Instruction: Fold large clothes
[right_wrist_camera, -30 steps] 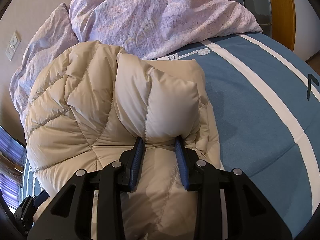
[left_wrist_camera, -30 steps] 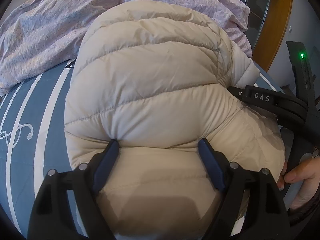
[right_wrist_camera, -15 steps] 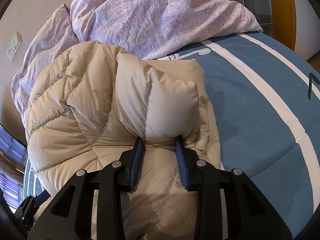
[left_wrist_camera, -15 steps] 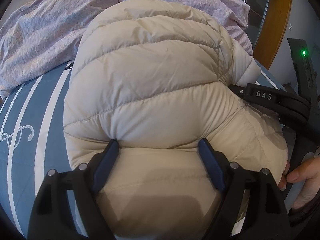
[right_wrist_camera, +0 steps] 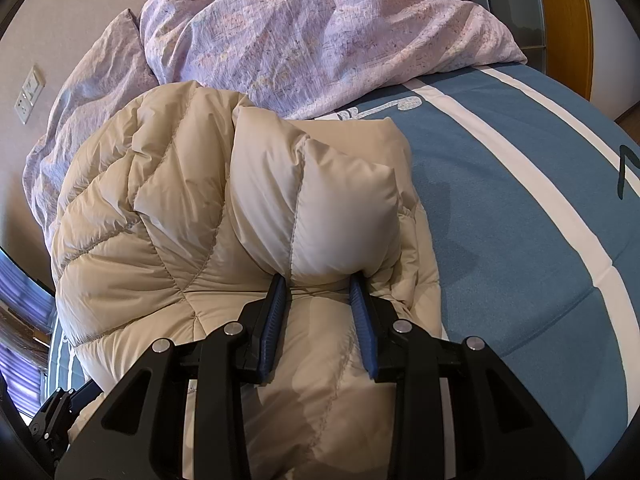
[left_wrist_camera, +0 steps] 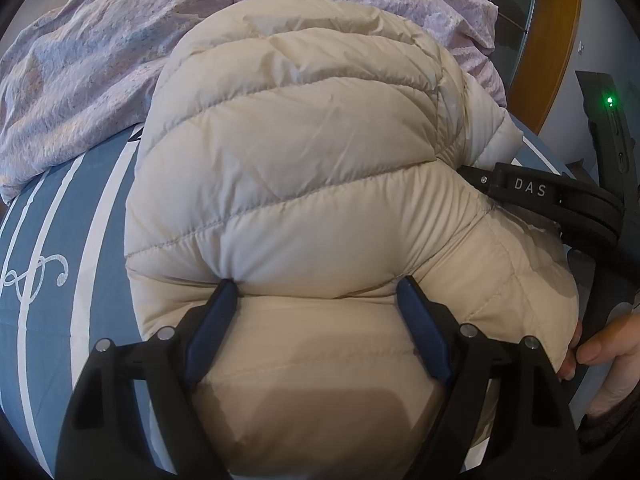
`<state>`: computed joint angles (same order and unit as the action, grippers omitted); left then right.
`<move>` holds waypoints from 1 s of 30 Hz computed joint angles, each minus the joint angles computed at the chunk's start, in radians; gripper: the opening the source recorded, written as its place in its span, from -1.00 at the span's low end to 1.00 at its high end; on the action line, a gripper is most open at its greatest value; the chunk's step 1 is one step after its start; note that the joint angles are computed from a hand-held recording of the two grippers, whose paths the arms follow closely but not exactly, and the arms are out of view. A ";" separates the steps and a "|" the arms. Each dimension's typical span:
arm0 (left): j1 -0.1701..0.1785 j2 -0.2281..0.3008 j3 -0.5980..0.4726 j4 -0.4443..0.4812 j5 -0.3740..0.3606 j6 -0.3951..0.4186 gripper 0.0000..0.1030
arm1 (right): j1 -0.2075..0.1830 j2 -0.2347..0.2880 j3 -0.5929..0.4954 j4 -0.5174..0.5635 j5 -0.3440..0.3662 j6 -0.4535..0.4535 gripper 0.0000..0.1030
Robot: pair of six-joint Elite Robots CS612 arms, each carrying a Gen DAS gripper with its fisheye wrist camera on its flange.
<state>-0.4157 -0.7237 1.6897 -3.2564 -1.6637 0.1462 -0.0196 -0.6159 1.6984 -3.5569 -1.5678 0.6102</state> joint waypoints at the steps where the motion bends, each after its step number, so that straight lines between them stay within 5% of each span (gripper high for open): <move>1: 0.000 0.000 0.000 0.001 0.001 0.001 0.58 | 0.000 0.000 0.000 0.000 0.001 0.000 -0.35; 17: -0.009 0.000 -0.005 0.010 0.022 0.015 0.58 | -0.002 0.004 -0.005 -0.002 0.012 0.007 -0.35; 28: 0.001 -0.019 0.005 0.029 0.008 0.049 0.61 | -0.033 -0.011 0.037 -0.061 0.101 0.041 -0.33; 29: 0.003 -0.025 0.011 0.024 0.009 0.058 0.62 | -0.037 -0.015 0.048 -0.075 0.103 0.047 -0.26; 30: 0.004 -0.031 0.019 0.012 0.019 0.071 0.62 | -0.039 -0.023 0.062 -0.084 0.086 0.057 0.07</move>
<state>-0.4118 -0.7551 1.7084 -3.2442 -1.6450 0.2173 -0.0582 -0.6393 1.7600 -3.6405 -1.4819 0.6667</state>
